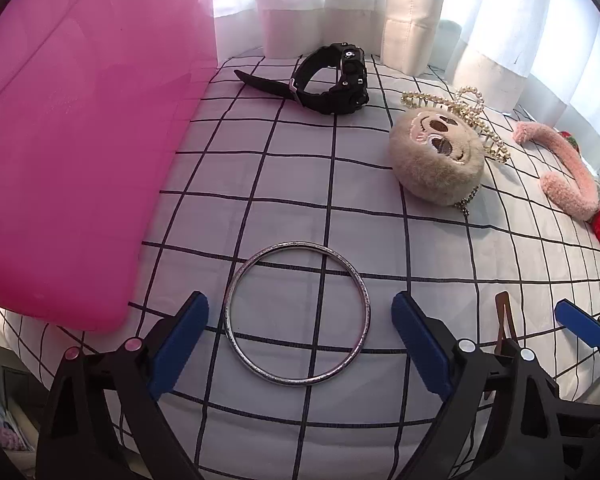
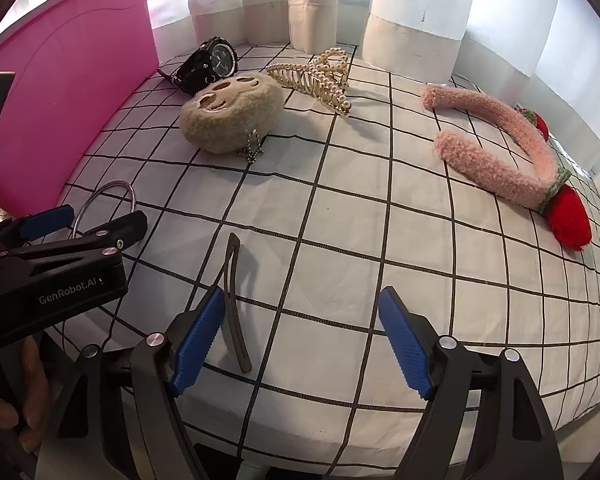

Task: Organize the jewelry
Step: 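Grasp the silver bangle with the left tool while the right tool grasps the black hair clip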

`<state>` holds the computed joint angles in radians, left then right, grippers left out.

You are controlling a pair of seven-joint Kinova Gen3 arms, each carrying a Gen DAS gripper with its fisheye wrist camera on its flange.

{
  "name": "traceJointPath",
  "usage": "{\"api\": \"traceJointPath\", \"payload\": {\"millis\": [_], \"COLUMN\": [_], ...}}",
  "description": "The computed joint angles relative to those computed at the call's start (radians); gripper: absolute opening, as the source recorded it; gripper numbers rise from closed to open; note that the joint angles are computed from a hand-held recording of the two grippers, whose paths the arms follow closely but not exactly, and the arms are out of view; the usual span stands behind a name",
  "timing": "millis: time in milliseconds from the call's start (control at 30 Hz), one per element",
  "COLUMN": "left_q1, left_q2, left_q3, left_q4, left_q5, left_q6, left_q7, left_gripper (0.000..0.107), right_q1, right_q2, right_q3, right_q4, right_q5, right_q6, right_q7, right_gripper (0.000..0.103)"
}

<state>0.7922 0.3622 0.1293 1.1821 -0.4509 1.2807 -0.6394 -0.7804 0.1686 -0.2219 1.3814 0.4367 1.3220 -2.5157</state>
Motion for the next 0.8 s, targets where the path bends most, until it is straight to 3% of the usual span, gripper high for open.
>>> {"api": "traceJointPath", "payload": {"millis": [167,300,467,800], "left_q1": [0.000,0.000,-0.003,-0.007], "left_q2": [-0.007,-0.001,-0.001,-0.012], "left_q3": [0.006,0.005,0.004,0.008], "left_q4": [-0.006,-0.023,-0.027,-0.019], "left_q5": [0.006,0.014,0.025,0.034], "left_q6": [0.005,0.024,0.028,0.035], "left_q7": [-0.016,-0.020,-0.027,-0.027], "left_gripper": [0.072,0.071,0.070,0.070], "right_q1": [-0.010,-0.019,-0.027,-0.016], "right_q2": [0.006,0.013,0.017,-0.002], "right_q3": [-0.007,-0.007,-0.003,-0.004], "right_q4": [-0.017,-0.032,-0.039,-0.022], "right_q5": [-0.001,-0.004,-0.002,-0.015], "right_q6": [0.002,0.004,0.005,-0.019], "right_q7": [0.029,0.054,0.072,0.076], "right_gripper": [0.051,0.035,0.002,0.002]}}
